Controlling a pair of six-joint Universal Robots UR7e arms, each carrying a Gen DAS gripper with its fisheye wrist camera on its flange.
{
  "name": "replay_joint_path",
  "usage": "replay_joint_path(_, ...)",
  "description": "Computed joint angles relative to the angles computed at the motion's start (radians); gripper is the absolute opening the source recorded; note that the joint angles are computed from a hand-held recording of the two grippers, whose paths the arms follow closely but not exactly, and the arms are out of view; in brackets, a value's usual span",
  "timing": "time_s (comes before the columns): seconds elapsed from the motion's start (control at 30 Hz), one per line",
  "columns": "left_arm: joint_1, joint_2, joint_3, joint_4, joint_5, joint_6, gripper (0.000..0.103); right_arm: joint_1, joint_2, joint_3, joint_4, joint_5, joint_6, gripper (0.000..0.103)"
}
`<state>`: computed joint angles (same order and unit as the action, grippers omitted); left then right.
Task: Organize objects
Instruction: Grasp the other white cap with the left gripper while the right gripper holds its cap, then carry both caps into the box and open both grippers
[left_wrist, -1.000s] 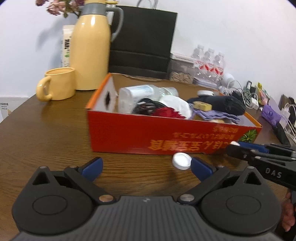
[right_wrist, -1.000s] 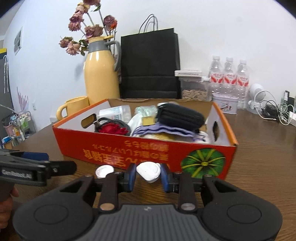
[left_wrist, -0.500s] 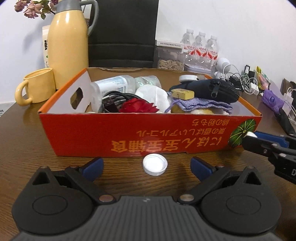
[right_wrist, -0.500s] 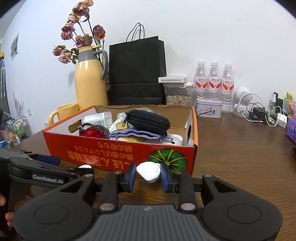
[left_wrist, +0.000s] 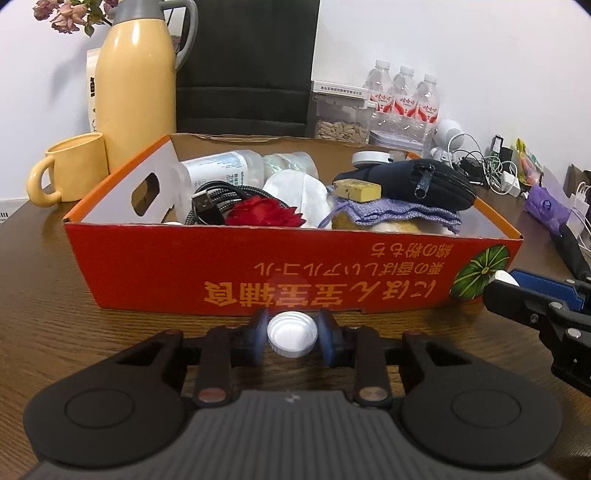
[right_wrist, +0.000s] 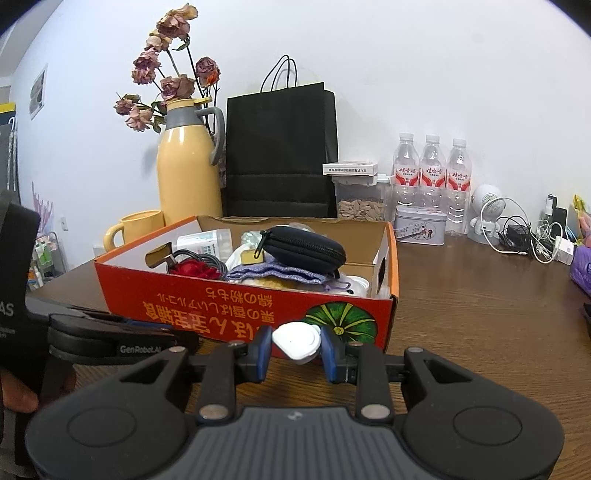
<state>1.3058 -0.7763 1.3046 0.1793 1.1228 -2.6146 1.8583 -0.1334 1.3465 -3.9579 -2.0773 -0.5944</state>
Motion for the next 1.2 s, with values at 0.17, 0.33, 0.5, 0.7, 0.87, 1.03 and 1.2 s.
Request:
replay_joint_path(0.17, 0.002, -0.025, 0.036, -0.032, 0.018, 0.006, 0.030, 0.001, 0.002, -0.002, -0.002, -0.004, -0.001, 0.027)
replay_joint_path(0.33, 0.004, -0.073, 0.100, -0.080, 0.056, 0.020, 0.029, 0.003, 0.007, -0.005, -0.013, -0.002, -0.013, 0.027)
replay_joint_path(0.5, 0.003, -0.132, 0.170, -0.137, 0.106, 0.043, 0.029, 0.011, 0.016, -0.009, -0.034, 0.002, -0.043, 0.027)
replay_joint_path(0.7, 0.003, -0.180, 0.190, -0.152, 0.173, 0.066, 0.029, 0.026, 0.013, -0.020, -0.058, 0.024, -0.066, 0.027)
replay_joint_path(0.87, -0.002, -0.196, 0.163, -0.157, 0.211, 0.079, 0.029, 0.045, 0.018, -0.075, -0.031, 0.049, -0.083, 0.027)
replay_joint_path(1.03, -0.004, -0.168, 0.070, -0.101, 0.242, 0.088, 0.029, 0.060, 0.041, -0.178, 0.040, 0.066, -0.099, 0.027)
replay_joint_path(1.2, 0.007, -0.098, -0.074, -0.018, 0.256, 0.080, 0.029, 0.059, 0.087, -0.333, 0.165, 0.068, -0.084, 0.027)
